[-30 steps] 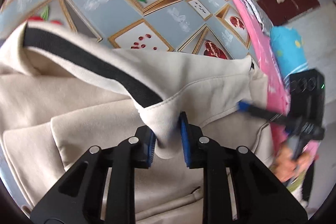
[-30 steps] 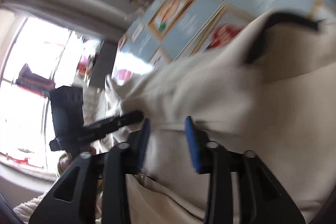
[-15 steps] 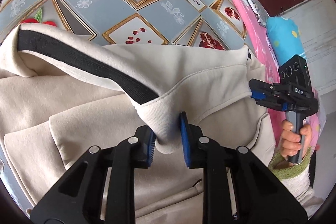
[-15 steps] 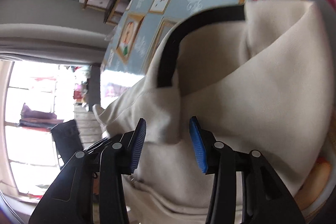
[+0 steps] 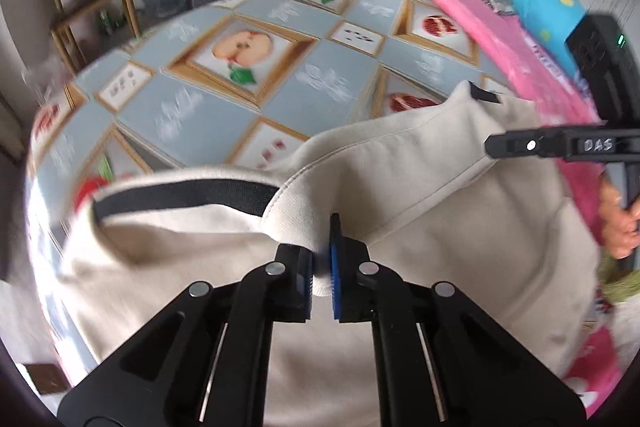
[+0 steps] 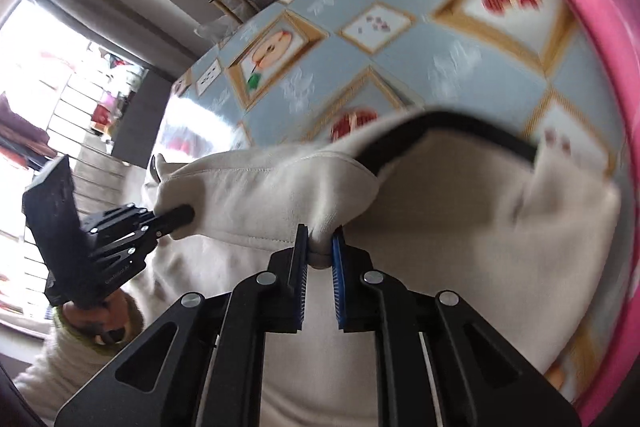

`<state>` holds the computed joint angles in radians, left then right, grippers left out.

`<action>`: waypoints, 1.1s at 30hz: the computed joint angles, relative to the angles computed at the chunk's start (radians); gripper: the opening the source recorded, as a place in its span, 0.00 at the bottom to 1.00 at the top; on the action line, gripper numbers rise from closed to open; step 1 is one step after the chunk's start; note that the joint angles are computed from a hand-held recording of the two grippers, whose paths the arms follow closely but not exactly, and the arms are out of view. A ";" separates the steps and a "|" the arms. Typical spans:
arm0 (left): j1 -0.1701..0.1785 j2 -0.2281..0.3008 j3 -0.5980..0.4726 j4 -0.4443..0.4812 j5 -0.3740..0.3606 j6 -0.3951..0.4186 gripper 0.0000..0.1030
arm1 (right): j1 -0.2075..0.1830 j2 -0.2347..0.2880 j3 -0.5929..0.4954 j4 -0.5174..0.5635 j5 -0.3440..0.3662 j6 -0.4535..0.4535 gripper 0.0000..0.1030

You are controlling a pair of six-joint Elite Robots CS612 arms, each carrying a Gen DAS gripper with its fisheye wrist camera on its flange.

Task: Fold large clothes

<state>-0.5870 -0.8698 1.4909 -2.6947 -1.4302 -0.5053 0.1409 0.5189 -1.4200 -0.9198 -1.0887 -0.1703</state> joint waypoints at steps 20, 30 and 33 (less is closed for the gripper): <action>0.005 0.029 -0.020 0.021 0.013 0.108 0.07 | 0.010 0.023 -0.043 -0.065 -0.182 -0.024 0.43; 0.008 0.036 -0.026 0.010 0.013 0.149 0.08 | 0.071 0.034 -0.032 -0.172 -0.018 -0.062 0.15; 0.028 0.033 -0.012 -0.026 -0.045 0.084 0.13 | 0.090 0.042 -0.003 -0.151 -0.041 -0.080 0.09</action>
<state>-0.5585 -0.8368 1.4792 -2.7212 -1.4755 -0.4215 0.2308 0.5609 -1.4232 -1.0708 -1.1294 -0.2503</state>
